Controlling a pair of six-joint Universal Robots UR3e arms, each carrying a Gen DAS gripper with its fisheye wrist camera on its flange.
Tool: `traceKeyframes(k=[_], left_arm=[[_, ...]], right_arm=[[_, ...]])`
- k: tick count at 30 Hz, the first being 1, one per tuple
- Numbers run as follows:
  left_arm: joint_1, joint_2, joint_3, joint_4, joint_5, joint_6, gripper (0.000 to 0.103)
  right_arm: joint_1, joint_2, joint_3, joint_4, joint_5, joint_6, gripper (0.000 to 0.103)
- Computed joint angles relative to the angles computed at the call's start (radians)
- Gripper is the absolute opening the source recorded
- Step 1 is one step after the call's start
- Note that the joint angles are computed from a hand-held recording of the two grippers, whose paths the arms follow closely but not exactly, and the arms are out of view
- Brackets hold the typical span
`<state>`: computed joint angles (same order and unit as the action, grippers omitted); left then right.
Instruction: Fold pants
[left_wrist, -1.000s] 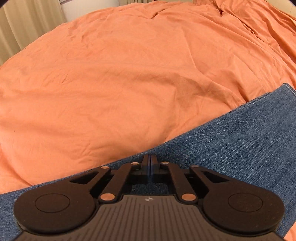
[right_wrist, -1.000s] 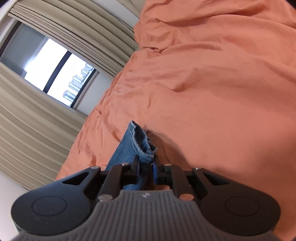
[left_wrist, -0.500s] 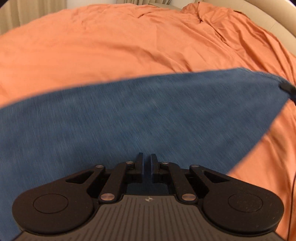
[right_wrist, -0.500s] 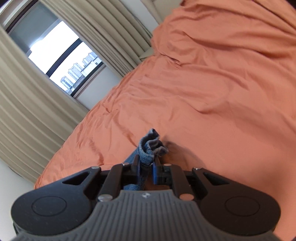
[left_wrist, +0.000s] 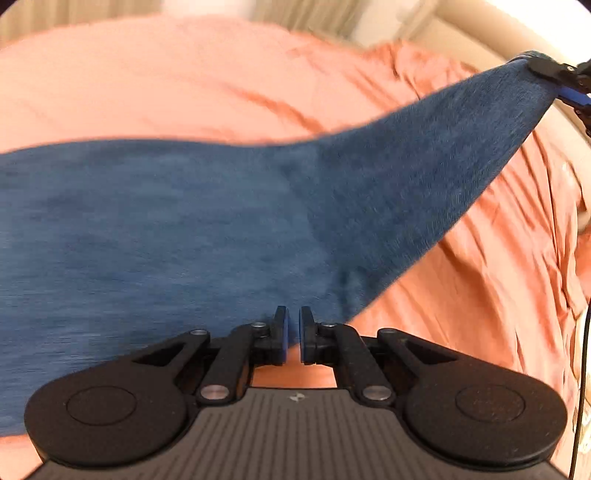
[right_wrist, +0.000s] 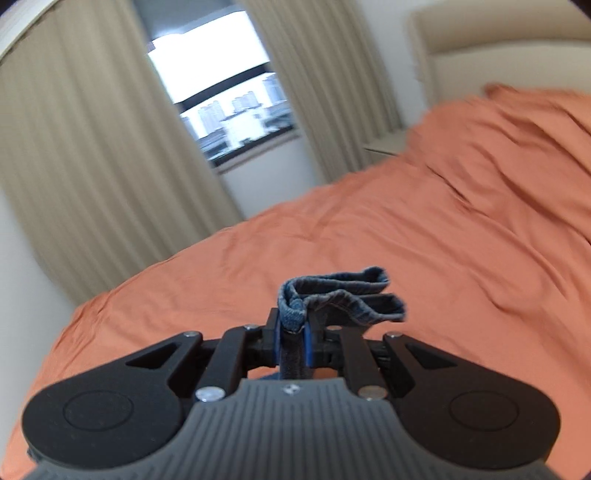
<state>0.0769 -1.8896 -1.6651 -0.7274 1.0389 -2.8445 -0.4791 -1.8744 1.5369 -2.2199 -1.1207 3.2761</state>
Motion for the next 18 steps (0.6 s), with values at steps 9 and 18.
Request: traceKeyframes(k=[9,18], left_arm=[[0.362,0.229,-0.177,-0.034,-0.078,0.087,0.005],[0.596,0.166,-0.113,-0.188,-0.102,0.193,0.005]], right_arm=[[0.620,0.456,-0.493,0.018,-0.376,0.159,0.007],[0.970,0.828,-0.656,0.090,-0.505,0.206,0.007]])
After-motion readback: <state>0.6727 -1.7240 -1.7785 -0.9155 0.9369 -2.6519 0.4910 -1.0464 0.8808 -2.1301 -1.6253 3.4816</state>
